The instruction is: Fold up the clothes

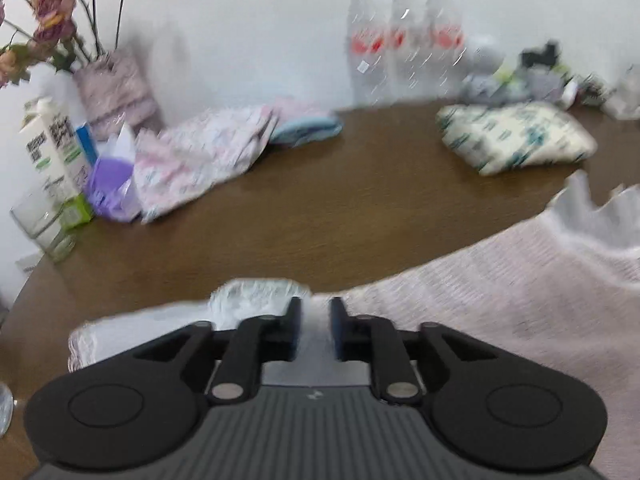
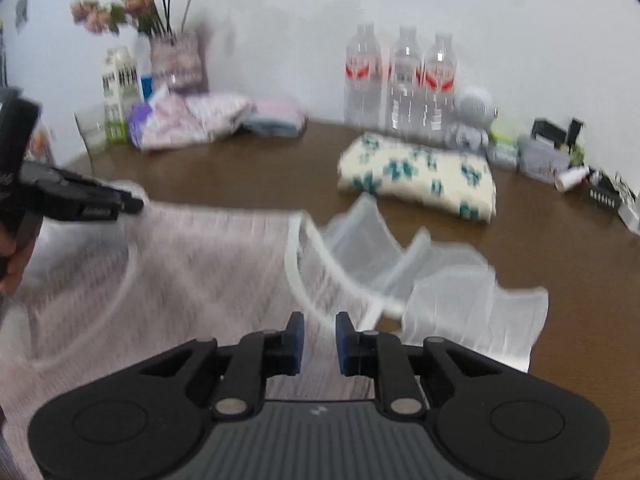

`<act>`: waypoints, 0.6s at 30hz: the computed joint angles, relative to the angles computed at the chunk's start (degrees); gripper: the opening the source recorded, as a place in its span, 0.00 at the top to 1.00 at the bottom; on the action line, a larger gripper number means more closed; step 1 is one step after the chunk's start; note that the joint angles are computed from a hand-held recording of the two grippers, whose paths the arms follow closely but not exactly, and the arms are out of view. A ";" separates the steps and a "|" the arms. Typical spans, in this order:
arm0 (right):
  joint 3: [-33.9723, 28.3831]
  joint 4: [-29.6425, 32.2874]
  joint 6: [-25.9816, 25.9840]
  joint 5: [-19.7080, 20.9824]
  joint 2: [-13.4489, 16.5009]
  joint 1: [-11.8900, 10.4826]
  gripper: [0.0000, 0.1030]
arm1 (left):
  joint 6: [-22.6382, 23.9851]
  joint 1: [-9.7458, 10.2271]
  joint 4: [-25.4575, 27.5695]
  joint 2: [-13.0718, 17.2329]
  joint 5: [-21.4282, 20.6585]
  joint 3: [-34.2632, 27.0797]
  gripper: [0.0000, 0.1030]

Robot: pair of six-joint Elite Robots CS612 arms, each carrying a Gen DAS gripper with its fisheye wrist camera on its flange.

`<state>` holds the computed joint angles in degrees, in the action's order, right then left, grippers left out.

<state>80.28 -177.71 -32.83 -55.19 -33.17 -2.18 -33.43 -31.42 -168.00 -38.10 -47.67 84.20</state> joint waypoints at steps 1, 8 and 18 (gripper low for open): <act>-1.04 0.51 0.73 -0.17 0.46 0.02 0.85 | 1.93 -0.10 -2.36 -0.73 -2.11 0.90 0.67; -3.36 0.08 5.09 -6.24 1.49 0.19 0.79 | 16.16 -3.23 -10.71 -5.07 -17.48 7.24 0.49; 13.31 -3.26 -11.59 3.12 -5.63 -4.01 0.78 | 10.47 -7.49 -13.09 -4.00 -21.57 10.20 0.46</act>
